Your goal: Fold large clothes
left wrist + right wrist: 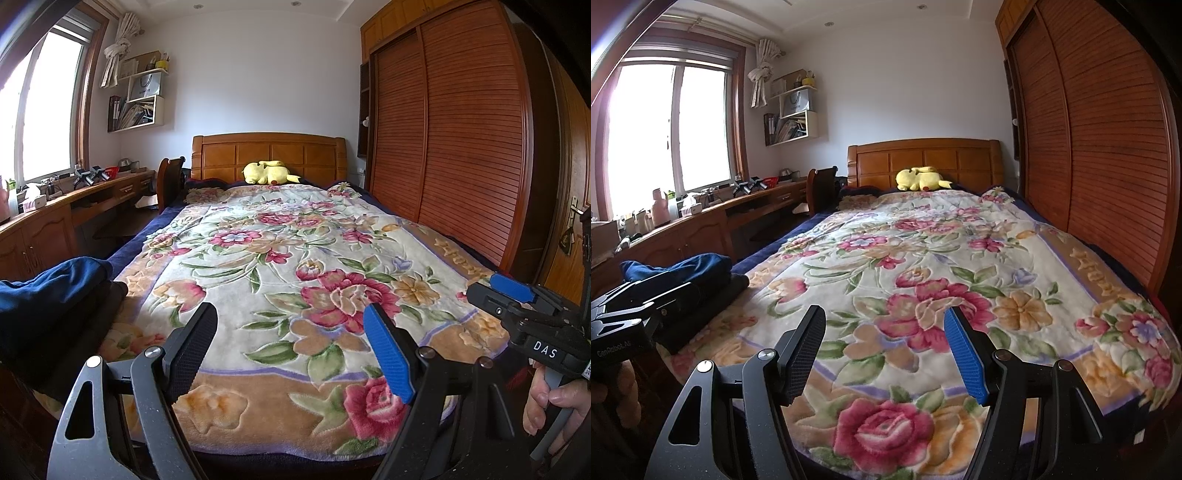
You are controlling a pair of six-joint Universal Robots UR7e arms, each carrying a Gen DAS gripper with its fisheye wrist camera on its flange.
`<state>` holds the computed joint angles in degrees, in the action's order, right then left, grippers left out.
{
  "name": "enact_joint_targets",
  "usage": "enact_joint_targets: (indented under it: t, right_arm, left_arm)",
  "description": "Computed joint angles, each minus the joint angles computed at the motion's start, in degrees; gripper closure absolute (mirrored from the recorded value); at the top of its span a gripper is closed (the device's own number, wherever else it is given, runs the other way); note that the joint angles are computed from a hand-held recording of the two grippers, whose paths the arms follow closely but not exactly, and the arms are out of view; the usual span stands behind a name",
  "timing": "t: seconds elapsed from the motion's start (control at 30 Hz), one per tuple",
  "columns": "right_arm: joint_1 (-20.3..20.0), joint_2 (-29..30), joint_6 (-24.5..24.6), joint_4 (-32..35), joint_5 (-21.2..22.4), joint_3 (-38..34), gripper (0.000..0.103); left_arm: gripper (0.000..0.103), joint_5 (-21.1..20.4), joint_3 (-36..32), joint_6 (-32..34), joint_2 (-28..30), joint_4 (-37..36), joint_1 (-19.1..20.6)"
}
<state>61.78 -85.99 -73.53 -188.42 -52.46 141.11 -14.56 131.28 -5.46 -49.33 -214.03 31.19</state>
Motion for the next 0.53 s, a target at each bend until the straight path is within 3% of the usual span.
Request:
enact_joint_targets:
  t: [0.53]
  right_arm:
    - [-0.4,-0.5,-0.7,0.9,0.6,0.2,0.034]
  left_arm:
    - [0.021,-0.1,0.2,0.6,0.1,-0.9,0.1]
